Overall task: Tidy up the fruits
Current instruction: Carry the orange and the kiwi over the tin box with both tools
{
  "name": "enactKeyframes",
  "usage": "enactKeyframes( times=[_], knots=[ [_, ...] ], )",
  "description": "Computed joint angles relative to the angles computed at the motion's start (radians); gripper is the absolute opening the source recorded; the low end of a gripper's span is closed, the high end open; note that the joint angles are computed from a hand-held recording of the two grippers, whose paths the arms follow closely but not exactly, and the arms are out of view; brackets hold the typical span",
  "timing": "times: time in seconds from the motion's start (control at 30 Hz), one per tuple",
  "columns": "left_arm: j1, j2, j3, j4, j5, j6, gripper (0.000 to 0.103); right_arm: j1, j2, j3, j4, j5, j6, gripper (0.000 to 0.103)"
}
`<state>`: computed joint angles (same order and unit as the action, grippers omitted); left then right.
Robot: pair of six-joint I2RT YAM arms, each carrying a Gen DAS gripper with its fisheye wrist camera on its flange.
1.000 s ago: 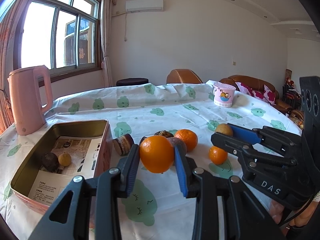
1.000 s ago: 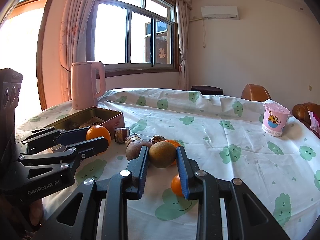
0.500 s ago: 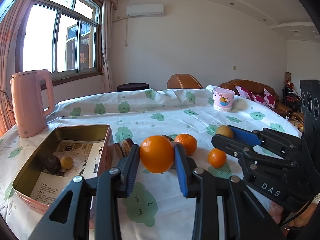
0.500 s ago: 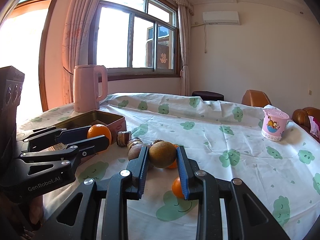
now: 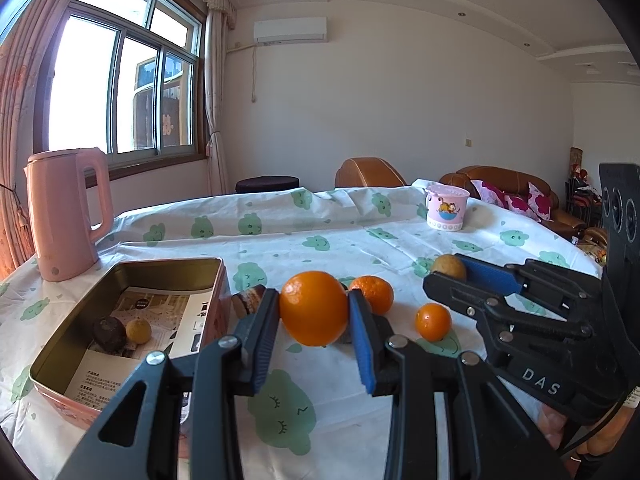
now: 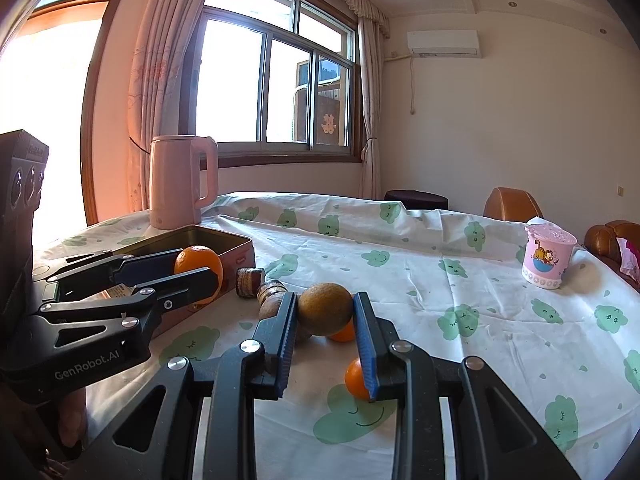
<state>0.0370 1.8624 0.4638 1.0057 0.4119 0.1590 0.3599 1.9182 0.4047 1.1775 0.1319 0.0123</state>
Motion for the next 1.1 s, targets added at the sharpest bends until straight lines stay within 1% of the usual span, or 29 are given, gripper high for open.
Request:
enactKeyframes(
  times=[0.5, 0.87, 0.97, 1.1],
  knots=[
    [0.004, 0.007, -0.036, 0.095, -0.012, -0.015, 0.036, 0.005, 0.017, -0.036, 0.101, -0.008, -0.023, 0.030],
    [0.015, 0.000, -0.032, 0.091, -0.010, -0.024, 0.036, 0.003, 0.003, -0.020, 0.051, -0.006, -0.014, 0.030],
    [0.030, -0.016, -0.028, 0.069, -0.003, -0.027, 0.036, 0.001, -0.004, -0.013, 0.030, -0.006, -0.010, 0.030],
    [0.066, -0.042, -0.015, 0.031, 0.013, -0.034, 0.036, 0.008, -0.027, 0.009, -0.029, -0.006, -0.008, 0.030]
  ],
)
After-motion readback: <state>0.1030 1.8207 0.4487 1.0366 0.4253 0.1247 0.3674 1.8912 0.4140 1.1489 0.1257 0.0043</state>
